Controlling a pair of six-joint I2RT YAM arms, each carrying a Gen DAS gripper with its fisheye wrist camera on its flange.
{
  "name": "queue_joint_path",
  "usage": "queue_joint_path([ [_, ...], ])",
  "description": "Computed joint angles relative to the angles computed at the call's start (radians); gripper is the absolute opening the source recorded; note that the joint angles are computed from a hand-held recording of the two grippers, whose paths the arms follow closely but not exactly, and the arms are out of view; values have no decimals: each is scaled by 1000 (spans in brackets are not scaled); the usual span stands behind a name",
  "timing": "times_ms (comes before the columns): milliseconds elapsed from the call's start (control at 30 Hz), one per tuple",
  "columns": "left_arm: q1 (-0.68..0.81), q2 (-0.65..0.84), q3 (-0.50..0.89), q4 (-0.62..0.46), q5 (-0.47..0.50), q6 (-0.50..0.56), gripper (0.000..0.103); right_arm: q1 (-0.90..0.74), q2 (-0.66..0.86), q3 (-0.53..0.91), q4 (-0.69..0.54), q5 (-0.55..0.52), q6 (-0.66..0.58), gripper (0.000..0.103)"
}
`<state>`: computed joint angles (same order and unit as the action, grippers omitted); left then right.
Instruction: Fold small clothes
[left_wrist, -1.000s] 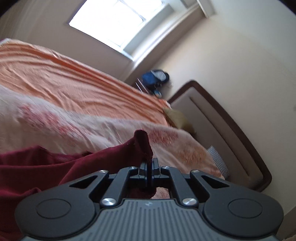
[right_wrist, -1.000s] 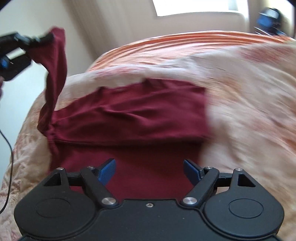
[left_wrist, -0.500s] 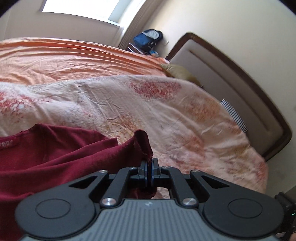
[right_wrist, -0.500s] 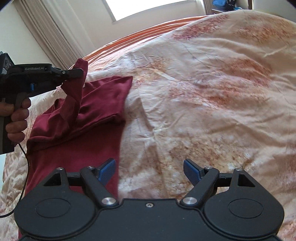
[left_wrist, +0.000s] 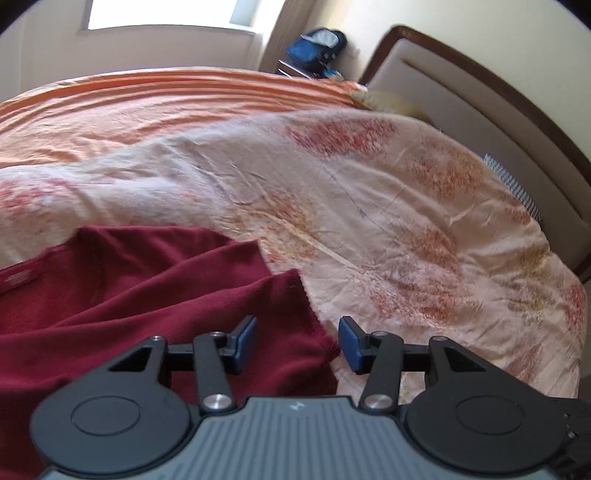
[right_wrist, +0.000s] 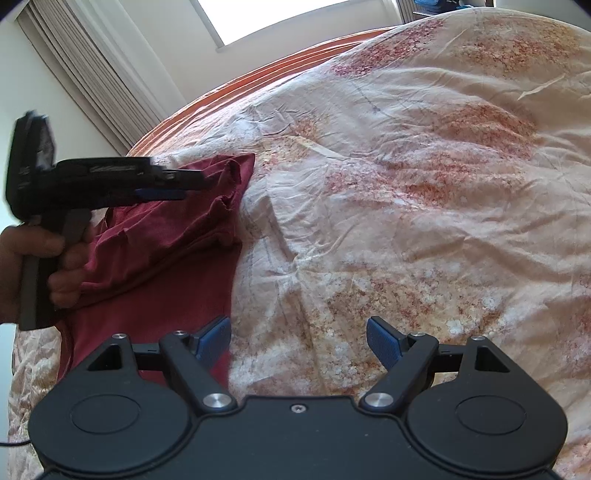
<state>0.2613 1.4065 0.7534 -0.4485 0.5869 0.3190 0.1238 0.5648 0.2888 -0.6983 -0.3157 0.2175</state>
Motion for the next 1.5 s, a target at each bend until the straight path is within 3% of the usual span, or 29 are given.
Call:
queue_joint_path([
  [100,192,-63,-8,-105,43,153,69,-3,16,2,18,-4,6,83],
  [200,445,-40,31,-191,56,373,70,35,48,6,57,7,33,83],
  [333,717,102,161,-250,41,567,70,160,100,13,131,58,109,83],
  [533,860,204,189,-303,-190,982,69,438,241,53,277,181,280,84],
  [633,938,238,220,-351,-202,1083,64,555,323,90,347,233,345,84],
  [700,978,278,321,-461,-116,1068,67,608,384,119,393,254,366,84],
  [800,977,332,464,-568,57,987,89,639,481,165,468,276,368,86],
  [867,925,357,521,-557,119,894,90,640,547,205,498,295,361,86],
  [967,812,377,536,-440,149,742,90,629,601,244,529,330,343,86],
  [1067,723,403,498,-312,117,640,90,613,657,264,559,361,328,87],
  [1133,671,422,460,-212,37,595,90,598,708,288,562,377,310,87],
  [1267,666,423,329,-17,-138,623,92,606,846,365,633,391,234,87],
  [1333,708,432,315,3,-136,650,97,614,933,412,687,380,187,87],
  [1500,803,384,326,-61,-81,683,95,592,1115,566,723,313,80,87],
])
